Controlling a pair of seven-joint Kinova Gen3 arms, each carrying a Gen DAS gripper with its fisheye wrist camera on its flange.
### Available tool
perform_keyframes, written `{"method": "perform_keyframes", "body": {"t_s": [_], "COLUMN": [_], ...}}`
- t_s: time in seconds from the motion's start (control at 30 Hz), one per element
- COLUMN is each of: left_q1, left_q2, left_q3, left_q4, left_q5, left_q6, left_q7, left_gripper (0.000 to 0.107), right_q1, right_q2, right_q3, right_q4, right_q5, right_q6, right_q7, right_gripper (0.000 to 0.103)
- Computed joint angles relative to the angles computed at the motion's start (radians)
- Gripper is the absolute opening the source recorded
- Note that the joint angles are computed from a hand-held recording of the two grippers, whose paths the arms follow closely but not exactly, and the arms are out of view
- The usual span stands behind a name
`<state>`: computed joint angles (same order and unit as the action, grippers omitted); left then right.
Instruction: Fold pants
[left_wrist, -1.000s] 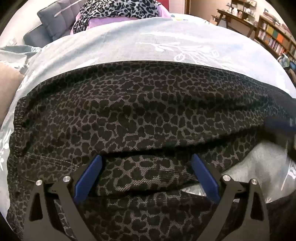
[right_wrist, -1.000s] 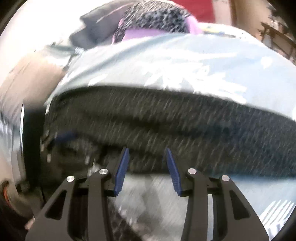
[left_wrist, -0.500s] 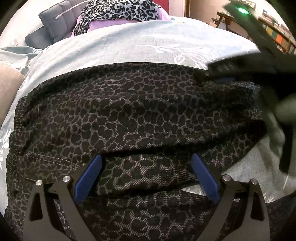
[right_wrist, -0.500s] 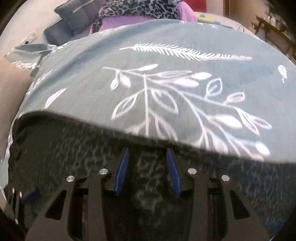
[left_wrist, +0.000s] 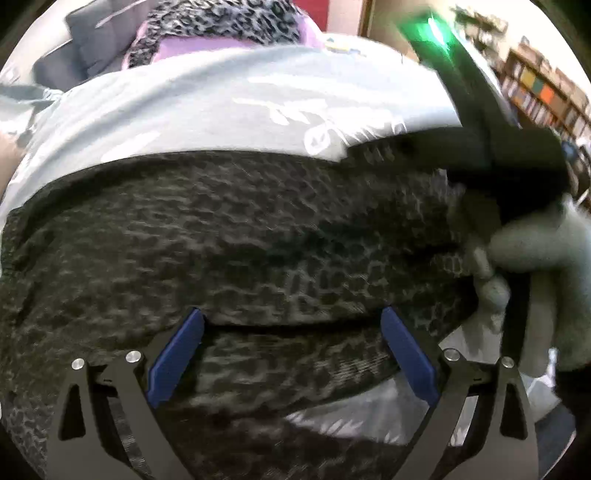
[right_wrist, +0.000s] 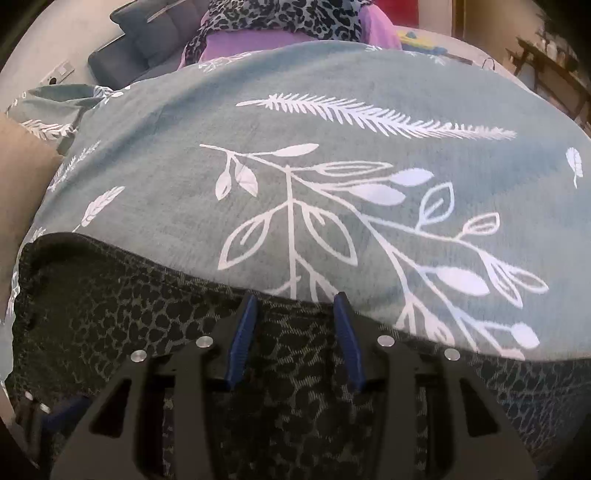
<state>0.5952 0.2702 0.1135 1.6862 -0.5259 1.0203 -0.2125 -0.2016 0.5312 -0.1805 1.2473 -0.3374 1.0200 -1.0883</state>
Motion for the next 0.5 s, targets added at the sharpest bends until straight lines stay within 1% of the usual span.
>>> {"method": "perform_keyframes", "body": {"t_s": [0.03, 0.1, 0.13, 0.17, 0.2, 0.23, 0.27, 0.33, 0.37, 0.4, 0.47, 0.5], "left_q1": [0.008, 0.059, 0.064, 0.05, 0.048, 0.042, 0.036, 0.036, 0.036, 0.038, 0.045, 0.045], "left_q2": [0.028, 0.043, 0.037, 0.017, 0.001, -0.012, -0.021, -0.018, -0.017, -0.016, -0.01, -0.008], "left_q3": [0.0, -0.004, 0.002, 0.016, 0.012, 0.014, 0.016, 0.02, 0.021, 0.022, 0.024, 0.025], "left_q4": [-0.022, -0.035, -0.025, -0.005, 0.012, 0.026, 0.033, 0.028, 0.026, 0.024, 0.019, 0.017], "left_q5": [0.006, -0.03, -0.039, -0.033, -0.023, -0.017, -0.014, -0.02, -0.021, -0.023, -0.03, -0.031], "left_q6": [0.031, 0.075, 0.072, 0.054, 0.032, 0.018, 0.01, 0.021, 0.028, 0.032, 0.036, 0.036], "left_q7": [-0.013, 0.003, 0.012, 0.01, 0.002, -0.002, -0.005, -0.005, -0.004, -0.001, 0.011, 0.011], "left_gripper": [0.096, 0.096, 0.096, 0.096, 0.096, 0.096, 0.096, 0.096, 0.096, 0.096, 0.096, 0.096], "right_q1": [-0.002, 0.01, 0.016, 0.027, 0.054, 0.084, 0.106, 0.137, 0.149, 0.143, 0.103, 0.106], "right_q2": [0.006, 0.025, 0.017, -0.005, -0.02, -0.027, -0.044, -0.068, -0.077, -0.089, -0.09, -0.08], "right_q3": [0.0, 0.0, 0.001, 0.01, 0.0, -0.013, -0.007, 0.002, 0.003, 0.022, 0.054, 0.049], "right_q4": [-0.008, -0.041, -0.037, -0.02, -0.008, -0.007, 0.0, 0.023, 0.036, 0.06, 0.094, 0.096], "right_q5": [0.0, -0.01, -0.013, -0.027, -0.049, -0.067, -0.082, -0.101, -0.098, -0.079, -0.025, -0.022], "right_q6": [0.002, 0.034, 0.032, 0.019, 0.022, 0.042, 0.071, 0.106, 0.123, 0.123, 0.081, 0.069], "right_q7": [-0.002, -0.007, -0.009, 0.0, 0.015, 0.024, 0.033, 0.051, 0.059, 0.057, 0.022, 0.015], "right_gripper": [0.046, 0.048, 0.048, 0.05, 0.05, 0.05, 0.05, 0.051, 0.053, 0.053, 0.053, 0.054]}}
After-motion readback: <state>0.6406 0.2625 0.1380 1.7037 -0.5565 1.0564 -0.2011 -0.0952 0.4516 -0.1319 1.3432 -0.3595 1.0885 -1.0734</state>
